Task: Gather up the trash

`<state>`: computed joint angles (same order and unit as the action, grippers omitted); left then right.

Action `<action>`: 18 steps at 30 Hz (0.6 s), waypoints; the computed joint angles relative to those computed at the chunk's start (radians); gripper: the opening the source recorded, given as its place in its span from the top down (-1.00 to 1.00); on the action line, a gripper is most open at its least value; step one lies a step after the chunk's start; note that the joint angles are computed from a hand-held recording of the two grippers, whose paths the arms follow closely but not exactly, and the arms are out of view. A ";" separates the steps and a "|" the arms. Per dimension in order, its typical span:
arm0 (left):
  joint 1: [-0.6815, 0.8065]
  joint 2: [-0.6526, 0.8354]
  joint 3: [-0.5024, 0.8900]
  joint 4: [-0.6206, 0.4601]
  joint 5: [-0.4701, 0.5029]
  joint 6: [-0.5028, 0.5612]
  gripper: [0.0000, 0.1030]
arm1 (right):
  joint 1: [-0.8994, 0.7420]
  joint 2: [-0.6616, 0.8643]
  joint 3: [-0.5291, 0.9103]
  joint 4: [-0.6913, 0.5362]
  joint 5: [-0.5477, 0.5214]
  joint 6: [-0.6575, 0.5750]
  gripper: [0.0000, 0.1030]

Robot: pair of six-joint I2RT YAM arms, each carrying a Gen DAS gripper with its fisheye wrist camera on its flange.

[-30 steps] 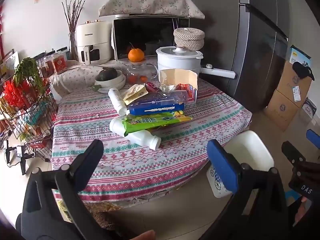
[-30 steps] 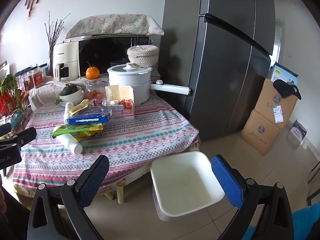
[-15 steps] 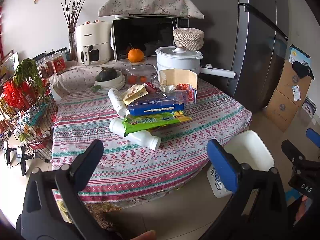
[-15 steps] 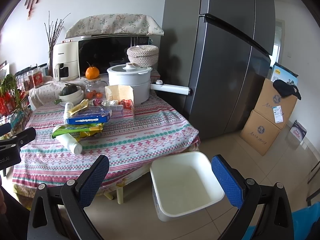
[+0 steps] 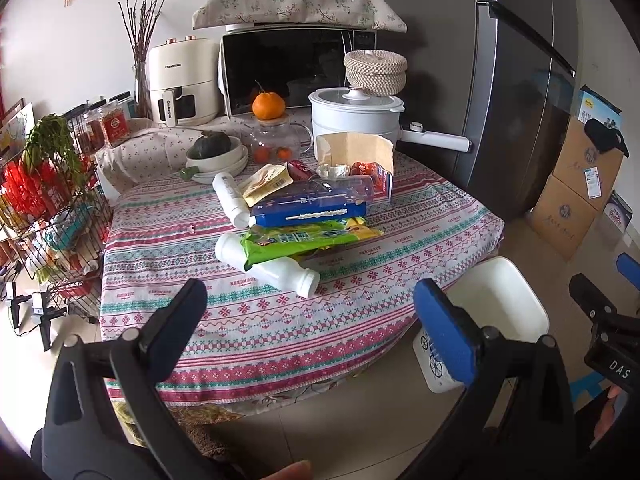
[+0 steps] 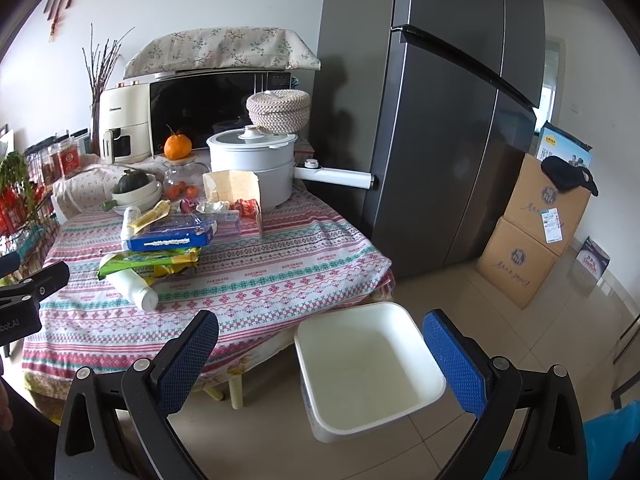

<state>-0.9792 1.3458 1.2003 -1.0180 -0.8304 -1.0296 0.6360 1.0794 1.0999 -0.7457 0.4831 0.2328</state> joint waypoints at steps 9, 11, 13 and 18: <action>-0.002 0.009 0.006 0.002 -0.001 -0.001 -0.99 | -0.004 -0.004 0.002 -0.001 0.001 0.004 -1.00; -0.001 0.010 0.008 0.001 -0.001 -0.001 -0.99 | -0.004 -0.003 0.003 -0.001 0.000 0.004 -1.00; 0.001 0.011 0.010 0.002 0.000 0.000 -0.99 | -0.004 0.002 0.007 -0.002 0.001 0.003 -1.00; 0.002 0.008 0.008 0.002 0.000 0.002 -0.99 | -0.004 0.002 0.008 -0.002 -0.001 0.003 -1.00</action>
